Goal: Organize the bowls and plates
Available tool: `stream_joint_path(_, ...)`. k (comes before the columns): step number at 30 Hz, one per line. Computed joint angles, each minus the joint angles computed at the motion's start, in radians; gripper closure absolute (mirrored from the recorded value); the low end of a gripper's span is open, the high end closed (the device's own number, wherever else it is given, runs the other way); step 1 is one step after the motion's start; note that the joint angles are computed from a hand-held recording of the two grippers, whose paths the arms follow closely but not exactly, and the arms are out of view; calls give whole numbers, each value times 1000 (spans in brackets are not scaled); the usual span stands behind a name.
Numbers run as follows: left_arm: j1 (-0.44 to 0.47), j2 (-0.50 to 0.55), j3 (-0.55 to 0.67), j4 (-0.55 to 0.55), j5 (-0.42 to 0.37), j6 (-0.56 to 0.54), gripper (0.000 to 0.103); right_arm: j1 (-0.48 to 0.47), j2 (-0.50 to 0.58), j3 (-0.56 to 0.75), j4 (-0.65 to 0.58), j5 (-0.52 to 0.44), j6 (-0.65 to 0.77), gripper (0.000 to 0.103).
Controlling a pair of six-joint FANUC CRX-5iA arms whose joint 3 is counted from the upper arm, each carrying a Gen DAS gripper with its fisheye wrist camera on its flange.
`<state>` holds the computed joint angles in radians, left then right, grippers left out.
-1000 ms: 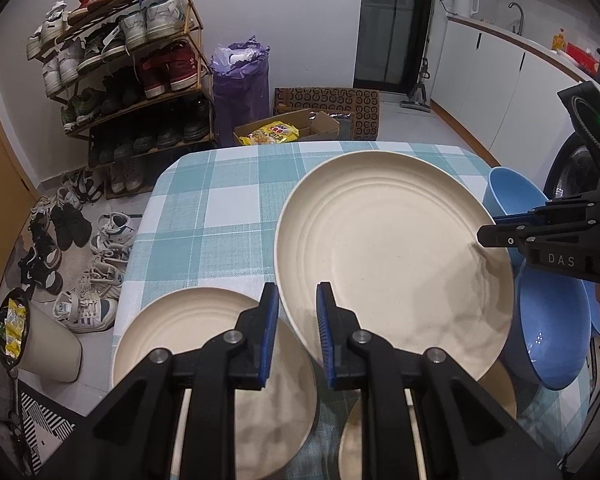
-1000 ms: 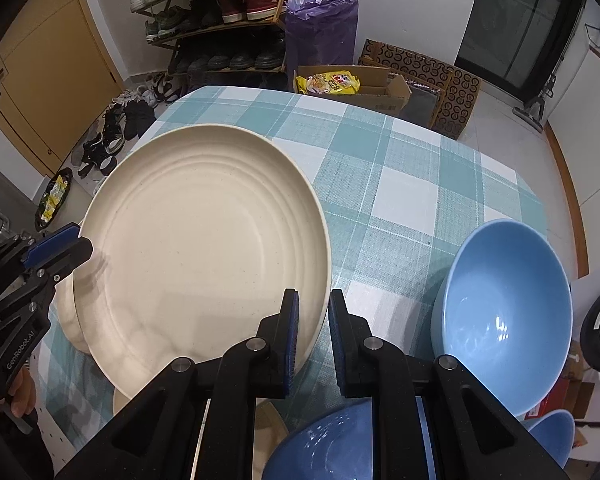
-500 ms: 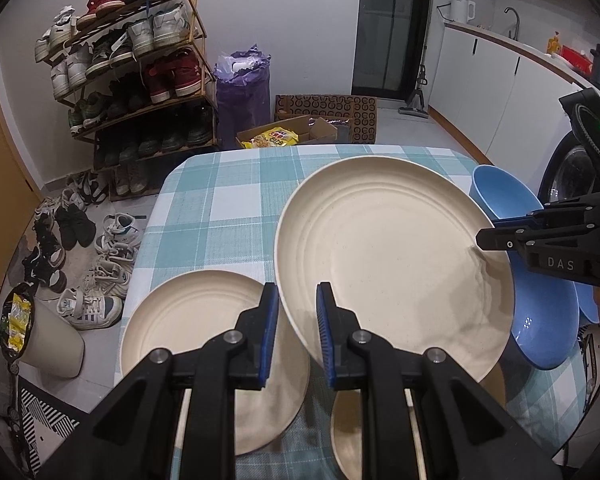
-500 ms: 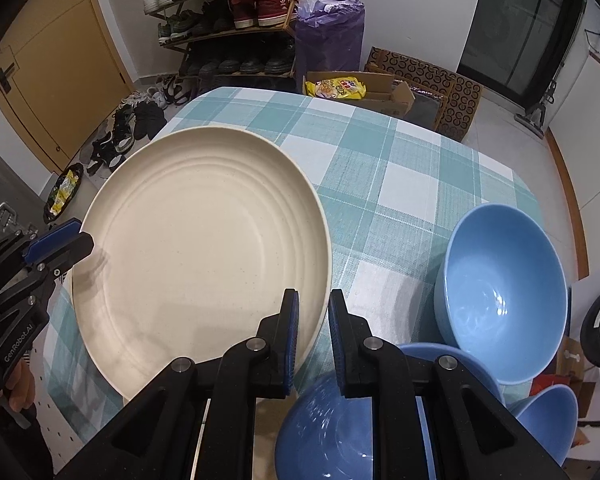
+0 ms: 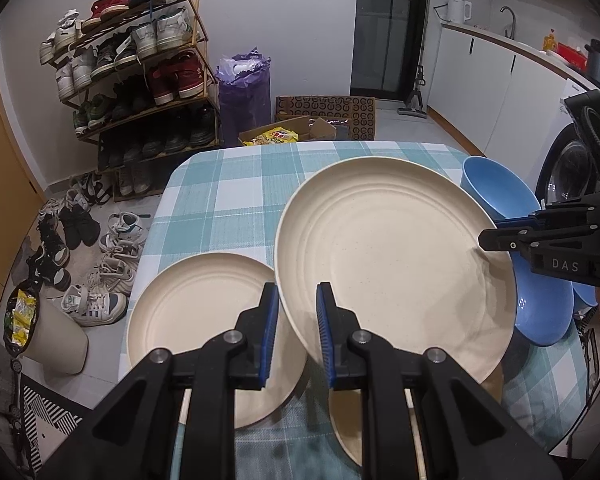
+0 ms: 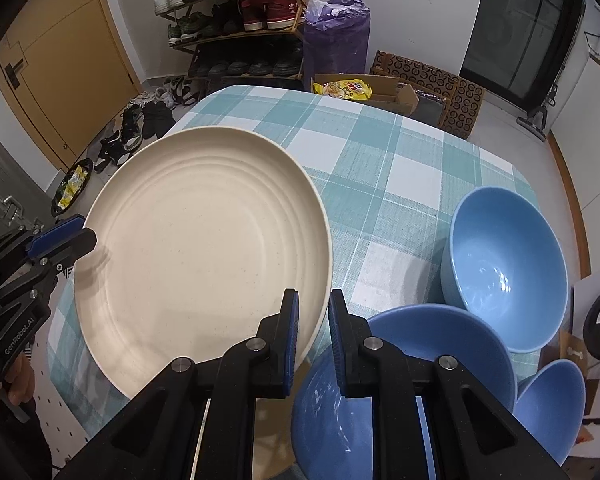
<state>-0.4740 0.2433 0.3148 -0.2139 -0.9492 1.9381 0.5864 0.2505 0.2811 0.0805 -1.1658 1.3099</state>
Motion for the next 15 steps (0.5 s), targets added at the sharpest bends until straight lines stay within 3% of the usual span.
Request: stream_joint_path(15,-11,-67,-83,-4,31,4,86,36,-104,-139,6,62,-52,87)
